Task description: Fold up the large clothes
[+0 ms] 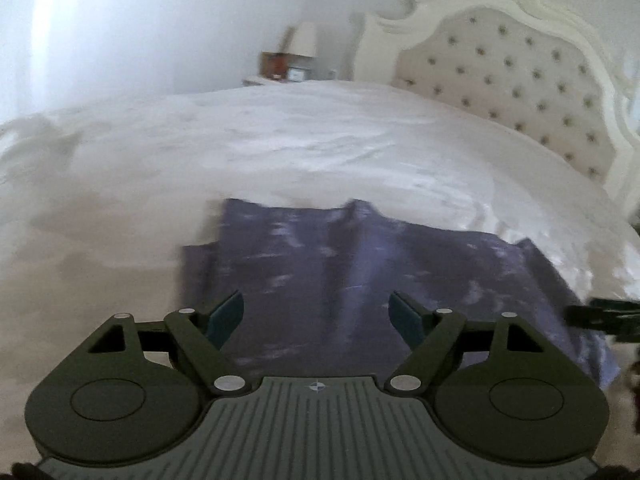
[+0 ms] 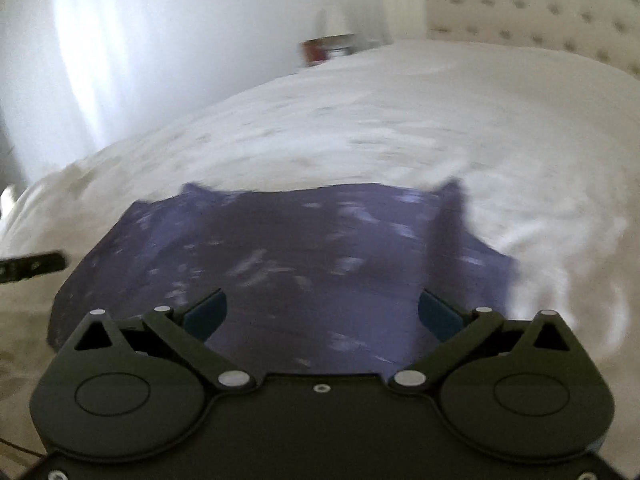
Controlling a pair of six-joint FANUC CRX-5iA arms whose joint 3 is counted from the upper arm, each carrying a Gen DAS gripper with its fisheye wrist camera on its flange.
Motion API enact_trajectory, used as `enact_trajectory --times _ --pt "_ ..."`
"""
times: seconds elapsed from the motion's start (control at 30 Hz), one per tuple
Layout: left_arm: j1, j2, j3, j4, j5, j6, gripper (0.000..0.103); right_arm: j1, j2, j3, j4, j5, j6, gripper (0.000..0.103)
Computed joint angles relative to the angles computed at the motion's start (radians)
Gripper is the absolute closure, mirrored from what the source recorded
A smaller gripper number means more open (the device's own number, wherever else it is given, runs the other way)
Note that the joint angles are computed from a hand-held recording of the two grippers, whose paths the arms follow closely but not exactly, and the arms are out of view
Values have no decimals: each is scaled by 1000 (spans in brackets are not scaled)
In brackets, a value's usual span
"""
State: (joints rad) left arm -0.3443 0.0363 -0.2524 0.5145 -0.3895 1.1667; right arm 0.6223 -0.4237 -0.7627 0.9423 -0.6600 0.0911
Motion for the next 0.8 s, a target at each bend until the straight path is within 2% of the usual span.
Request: enact_trajectory --times 0.07,0.13,0.2,0.27,0.3,0.37,0.43,0.53,0.6,0.67,0.73,0.8 --pt "-24 22 6 22 7 -23 24 2 53 26 1 19 48 1" --pt "-41 48 24 -4 2 -12 24 12 102 46 -3 17 88 1" --pt "-50 66 47 -88 -27 35 24 34 146 74 -51 -18 163 1" --pt "-59 98 97 -216 -94 127 24 57 174 89 -110 -53 228 1" --pt "-61 107 104 -238 -116 140 23 68 184 89 -125 -66 247 1" --pt "-71 99 61 -235 -58 98 17 94 194 60 -68 -89 236 1" --pt "-85 88 32 -252 -9 78 7 117 195 35 -13 -106 191 1" --pt "-104 77 3 -314 59 135 0 121 186 14 10 -103 151 1" --pt "-112 60 -51 -275 121 109 0 116 180 8 10 -91 144 0" --pt "-117 50 -70 -293 149 131 0 111 171 0 20 -78 131 0" --pt "-119 52 -55 -309 135 149 0 99 166 -8 29 -55 116 0" --pt "-115 54 -67 -246 138 98 0 85 151 7 -35 -30 174 0"
